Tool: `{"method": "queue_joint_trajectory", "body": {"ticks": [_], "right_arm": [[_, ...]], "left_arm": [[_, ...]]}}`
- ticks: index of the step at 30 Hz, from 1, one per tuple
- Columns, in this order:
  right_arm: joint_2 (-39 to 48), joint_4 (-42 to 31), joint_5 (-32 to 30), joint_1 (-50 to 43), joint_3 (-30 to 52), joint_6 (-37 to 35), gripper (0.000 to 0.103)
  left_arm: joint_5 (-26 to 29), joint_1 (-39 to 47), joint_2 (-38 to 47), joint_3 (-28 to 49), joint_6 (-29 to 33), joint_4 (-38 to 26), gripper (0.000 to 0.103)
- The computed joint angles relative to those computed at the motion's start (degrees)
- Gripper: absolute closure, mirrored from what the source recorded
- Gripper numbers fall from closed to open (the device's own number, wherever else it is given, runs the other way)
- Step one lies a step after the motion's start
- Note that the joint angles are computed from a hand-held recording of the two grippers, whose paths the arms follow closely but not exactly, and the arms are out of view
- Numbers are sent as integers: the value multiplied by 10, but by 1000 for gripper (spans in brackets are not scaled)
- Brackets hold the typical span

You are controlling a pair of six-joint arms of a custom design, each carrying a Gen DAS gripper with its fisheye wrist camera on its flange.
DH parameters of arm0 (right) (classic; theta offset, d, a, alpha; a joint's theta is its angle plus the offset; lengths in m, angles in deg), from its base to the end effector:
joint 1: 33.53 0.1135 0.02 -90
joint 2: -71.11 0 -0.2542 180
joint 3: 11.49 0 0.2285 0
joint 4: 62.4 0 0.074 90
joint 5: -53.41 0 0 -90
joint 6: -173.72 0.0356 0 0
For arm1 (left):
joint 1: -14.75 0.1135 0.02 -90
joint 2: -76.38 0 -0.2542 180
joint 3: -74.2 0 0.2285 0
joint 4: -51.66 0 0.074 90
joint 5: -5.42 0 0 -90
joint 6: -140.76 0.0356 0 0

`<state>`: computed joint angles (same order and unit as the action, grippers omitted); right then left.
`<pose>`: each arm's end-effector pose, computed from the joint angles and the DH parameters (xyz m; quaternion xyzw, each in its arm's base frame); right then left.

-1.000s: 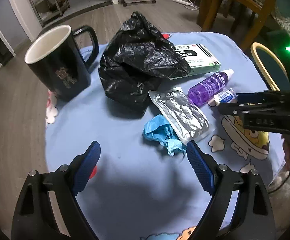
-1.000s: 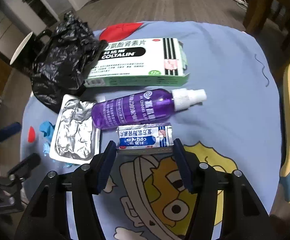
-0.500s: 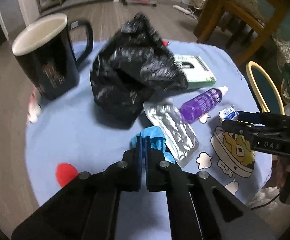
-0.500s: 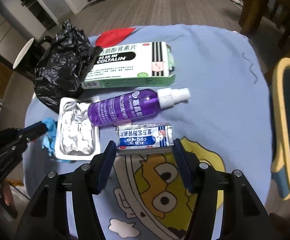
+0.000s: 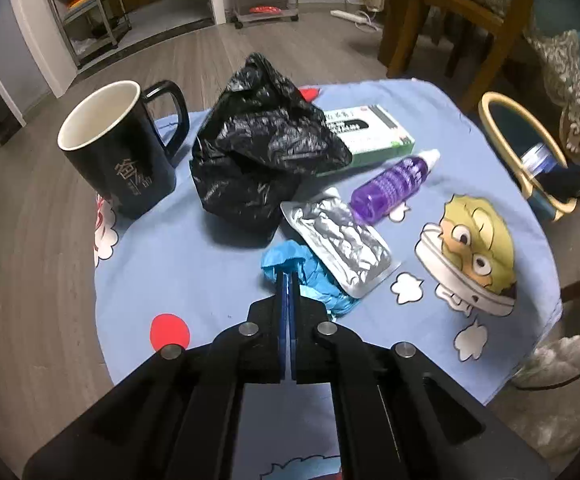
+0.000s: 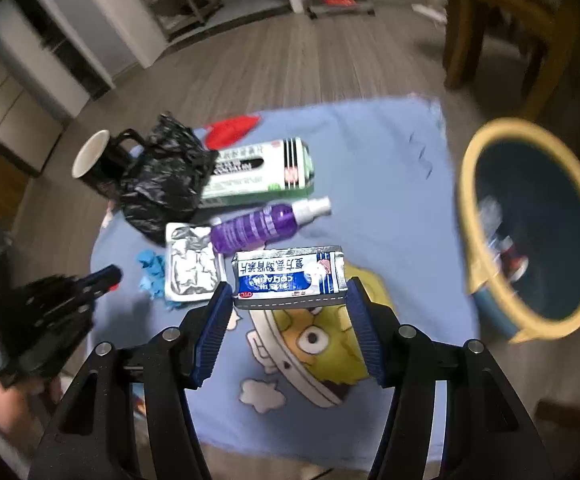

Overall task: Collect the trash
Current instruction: 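Grasp the blue glove with the left gripper while the right gripper grasps the small white medicine box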

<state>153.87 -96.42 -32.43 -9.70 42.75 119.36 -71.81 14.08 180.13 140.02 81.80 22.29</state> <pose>0.2199 0.0943 0.1594 0.1084 0.9647 0.0870 0.2234 0.3025 -0.0114 0.1197 0.2873 0.9313 -0.0540 0.2173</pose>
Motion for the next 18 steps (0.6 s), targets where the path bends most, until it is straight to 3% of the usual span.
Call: {"method": "queue_joint_trajectory", "body": {"ticks": [2,3,4,6,9,14,16,18], "right_arm": [[-44,-62,31,18,19,-21,43],[-42,-69,45,24,27,-32,43],[-59,-87,60,28,26,-45,43],[-79,-80,61,22,9,-45,43],[-105,-31,1,-20,-32,-27,43],[-77,-9,-25,-52,-31,-39,43],[-68,-1,-33,-62,-31,-41,43],[-61,0,-29,-63,-29,-45,43]], "left_arm": [[-3,-1,13,8,-6,-3,99],[-5,-4,23,15,-13,-6,87],[-7,-6,30,18,-18,-3,61],[-30,-16,32,8,-32,23,29],[-47,-26,52,14,-37,29,29],[-18,-21,94,44,-63,15,34],[0,-15,116,61,-64,-4,63],[13,-14,113,63,-68,-11,80]]}}
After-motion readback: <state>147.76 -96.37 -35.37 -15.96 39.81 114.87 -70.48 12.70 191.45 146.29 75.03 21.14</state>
